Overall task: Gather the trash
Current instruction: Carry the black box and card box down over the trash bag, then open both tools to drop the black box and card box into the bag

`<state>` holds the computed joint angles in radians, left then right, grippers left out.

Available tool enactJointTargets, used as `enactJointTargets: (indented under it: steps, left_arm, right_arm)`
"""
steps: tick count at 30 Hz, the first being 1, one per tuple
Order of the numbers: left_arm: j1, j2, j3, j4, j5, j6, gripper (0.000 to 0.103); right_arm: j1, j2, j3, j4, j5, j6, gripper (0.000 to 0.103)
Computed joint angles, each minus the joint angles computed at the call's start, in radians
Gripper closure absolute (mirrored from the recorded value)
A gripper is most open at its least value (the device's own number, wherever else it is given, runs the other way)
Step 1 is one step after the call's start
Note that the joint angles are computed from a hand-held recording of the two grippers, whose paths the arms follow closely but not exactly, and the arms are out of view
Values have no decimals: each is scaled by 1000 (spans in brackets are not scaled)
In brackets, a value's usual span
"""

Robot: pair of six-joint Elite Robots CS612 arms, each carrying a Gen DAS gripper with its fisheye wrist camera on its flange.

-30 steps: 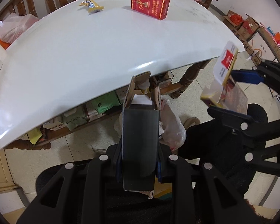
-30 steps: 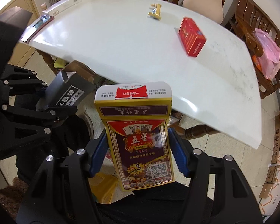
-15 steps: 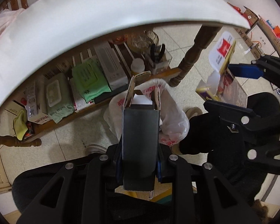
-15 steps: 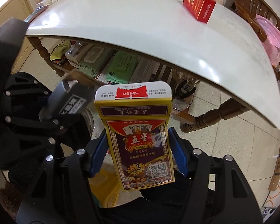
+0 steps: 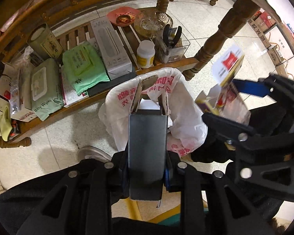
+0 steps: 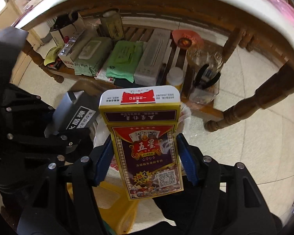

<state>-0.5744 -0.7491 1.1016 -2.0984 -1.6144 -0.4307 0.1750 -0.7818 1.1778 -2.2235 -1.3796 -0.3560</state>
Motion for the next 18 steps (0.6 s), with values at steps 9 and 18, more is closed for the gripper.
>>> enactJointTargets:
  steps: [9,18]
  left_arm:
    - [21,59,-67,57,-70,-27,77]
    - [35,111,-113,99,-148,-36,77]
  right_arm:
    - [2,51,-29,16,-23,30,41]
    - [1,97,-71,78,-36,45,41]
